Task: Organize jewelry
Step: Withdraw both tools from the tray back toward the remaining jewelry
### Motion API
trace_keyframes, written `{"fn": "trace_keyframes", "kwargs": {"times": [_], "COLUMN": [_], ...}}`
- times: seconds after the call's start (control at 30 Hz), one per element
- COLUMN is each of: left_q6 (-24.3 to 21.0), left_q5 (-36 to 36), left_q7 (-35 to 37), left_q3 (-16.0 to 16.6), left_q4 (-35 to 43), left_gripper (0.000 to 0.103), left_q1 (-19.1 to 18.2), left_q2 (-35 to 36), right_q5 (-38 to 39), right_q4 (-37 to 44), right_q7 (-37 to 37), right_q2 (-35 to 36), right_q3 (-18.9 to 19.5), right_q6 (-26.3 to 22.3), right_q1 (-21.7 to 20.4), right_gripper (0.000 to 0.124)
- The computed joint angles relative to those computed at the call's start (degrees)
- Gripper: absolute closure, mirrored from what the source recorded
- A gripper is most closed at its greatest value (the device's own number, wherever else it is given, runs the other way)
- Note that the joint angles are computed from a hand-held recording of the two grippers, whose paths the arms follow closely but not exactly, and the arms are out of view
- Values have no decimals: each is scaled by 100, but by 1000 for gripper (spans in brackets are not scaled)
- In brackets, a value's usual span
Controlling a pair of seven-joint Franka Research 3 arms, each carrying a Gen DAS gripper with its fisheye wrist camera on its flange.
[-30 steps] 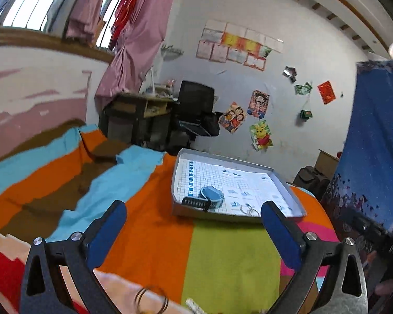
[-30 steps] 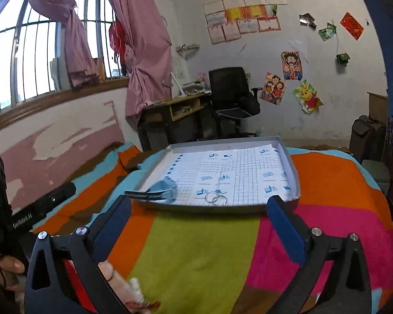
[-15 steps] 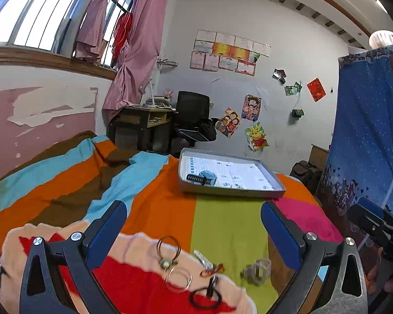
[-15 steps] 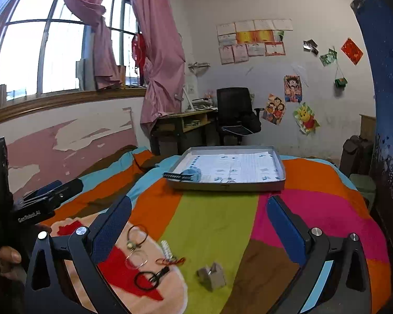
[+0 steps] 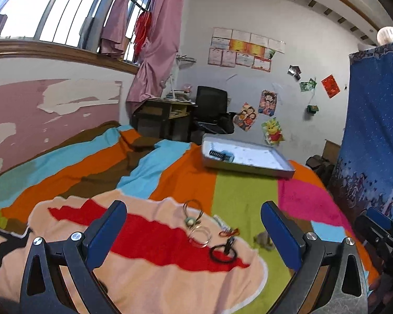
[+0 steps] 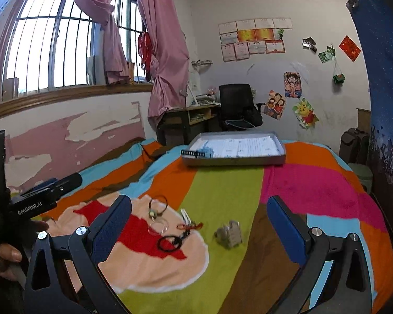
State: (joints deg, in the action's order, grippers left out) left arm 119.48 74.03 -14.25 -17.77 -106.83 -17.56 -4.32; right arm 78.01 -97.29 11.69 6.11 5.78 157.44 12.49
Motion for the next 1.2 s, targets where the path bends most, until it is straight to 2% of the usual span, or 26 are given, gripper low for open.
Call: {"fn": "trace_keyframes", "kwargs": {"times": [0.2,0.33,0.47,0.7,1.07,1.2], "left_q6": [-228,-280,-403,-524,-363,249], "left_q5": [-489,-714,-699,-684,-1260,-1421], "left_q7": [-67,75,80,263,392,393], "left_q3": [-44,-52,-70,-43,97,218], "left_q4": [-170,-176,-118,22,65,2], "left_gripper": [0,0,0,0,0,0], "left_q1": [-66,-90,-129,-218,-144,-18], "left_q2": [-61,-33,33,170,213,244], "right_q5": [-50,-463,-684,-695,-1005,-1485], "right_q4": [-352,-454,-528,-594,-522,-318], "right_q7": [99,457,651,535,957,1545], "right_q2": [-148,-131,-112,-88,26,217], "right_q3": [-36,-76,-64,-17,8,-23], "right_q6": [149,149,129,241,368,193], "right_q1": [35,56,51,76,73,35], "right_gripper": [22,22,22,22,22,22]}}
